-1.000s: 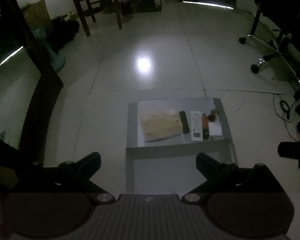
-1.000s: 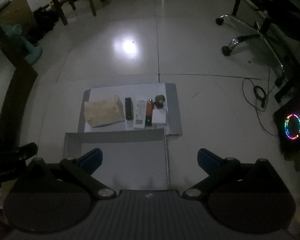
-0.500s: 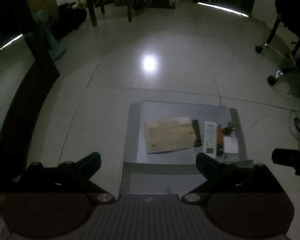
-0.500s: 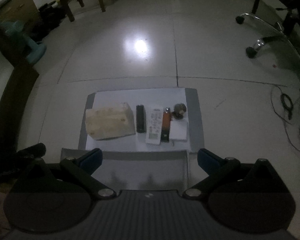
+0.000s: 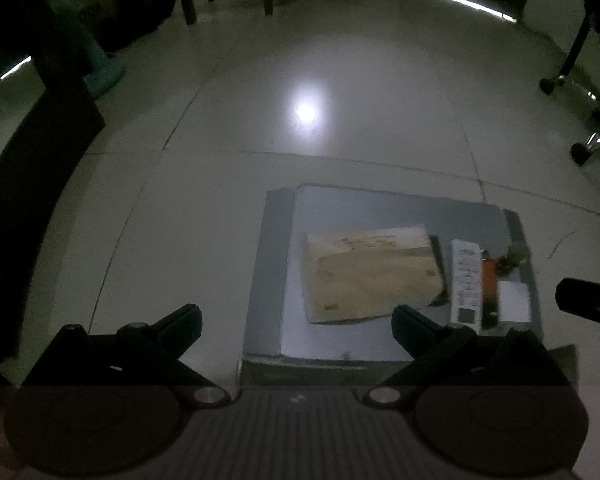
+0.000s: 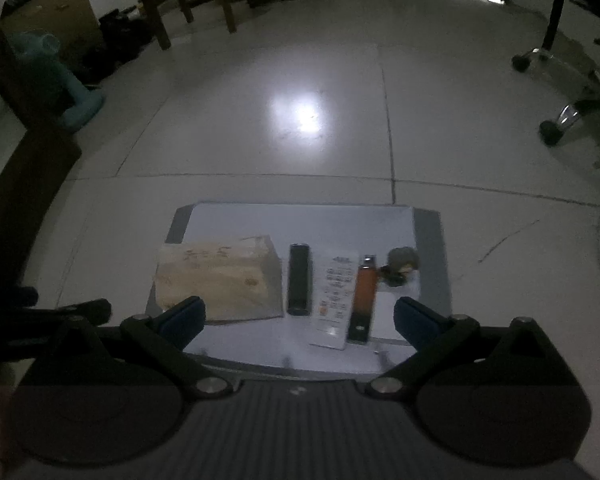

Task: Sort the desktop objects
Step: 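Close both grippers on the cream bear-print tissue pack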

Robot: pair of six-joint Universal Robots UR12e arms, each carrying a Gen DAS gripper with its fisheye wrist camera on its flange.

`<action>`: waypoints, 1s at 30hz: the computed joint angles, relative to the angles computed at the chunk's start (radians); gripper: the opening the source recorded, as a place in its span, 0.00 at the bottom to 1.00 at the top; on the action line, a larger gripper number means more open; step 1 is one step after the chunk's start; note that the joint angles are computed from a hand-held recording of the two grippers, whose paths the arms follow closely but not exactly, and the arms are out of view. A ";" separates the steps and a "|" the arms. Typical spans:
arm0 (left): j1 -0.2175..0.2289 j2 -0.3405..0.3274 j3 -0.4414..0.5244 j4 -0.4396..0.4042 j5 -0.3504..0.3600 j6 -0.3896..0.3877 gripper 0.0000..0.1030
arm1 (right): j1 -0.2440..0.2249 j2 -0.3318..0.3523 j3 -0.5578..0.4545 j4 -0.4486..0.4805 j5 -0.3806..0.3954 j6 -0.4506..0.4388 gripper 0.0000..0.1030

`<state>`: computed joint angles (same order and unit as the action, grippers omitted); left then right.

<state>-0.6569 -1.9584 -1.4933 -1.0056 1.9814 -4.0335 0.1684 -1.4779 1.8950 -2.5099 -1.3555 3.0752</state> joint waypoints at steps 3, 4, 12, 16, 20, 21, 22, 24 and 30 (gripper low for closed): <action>0.011 -0.016 -0.009 0.037 0.010 -0.004 1.00 | 0.009 0.037 -0.003 -0.044 -0.003 -0.004 0.97; 0.019 -0.021 -0.015 0.053 -0.003 -0.003 1.00 | 0.010 0.047 -0.005 -0.051 0.002 -0.006 0.96; 0.054 -0.053 -0.027 0.122 -0.061 0.037 1.00 | 0.018 0.138 -0.057 -0.031 -0.005 -0.003 0.84; 0.071 -0.063 -0.021 0.097 -0.090 0.028 1.00 | 0.024 0.174 -0.094 0.007 0.006 0.004 0.75; 0.085 -0.066 -0.022 0.094 -0.125 0.031 0.95 | 0.031 0.206 -0.131 0.064 0.036 -0.001 0.68; 0.087 -0.066 -0.023 0.095 -0.128 0.034 0.94 | 0.032 0.213 -0.138 0.071 0.041 0.008 0.67; 0.088 -0.066 -0.022 0.090 -0.133 0.035 0.94 | 0.033 0.217 -0.142 0.074 0.046 0.013 0.67; 0.093 -0.064 -0.024 0.093 -0.149 0.038 0.93 | 0.038 0.227 -0.153 0.081 0.046 0.016 0.66; 0.100 -0.071 -0.006 0.065 -0.176 0.070 0.89 | 0.046 0.252 -0.184 0.129 0.059 0.047 0.63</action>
<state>-0.5571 -2.0299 -1.4993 -0.9408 1.8052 -3.9639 0.2147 -1.2257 1.7109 -2.3807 -1.2964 3.1218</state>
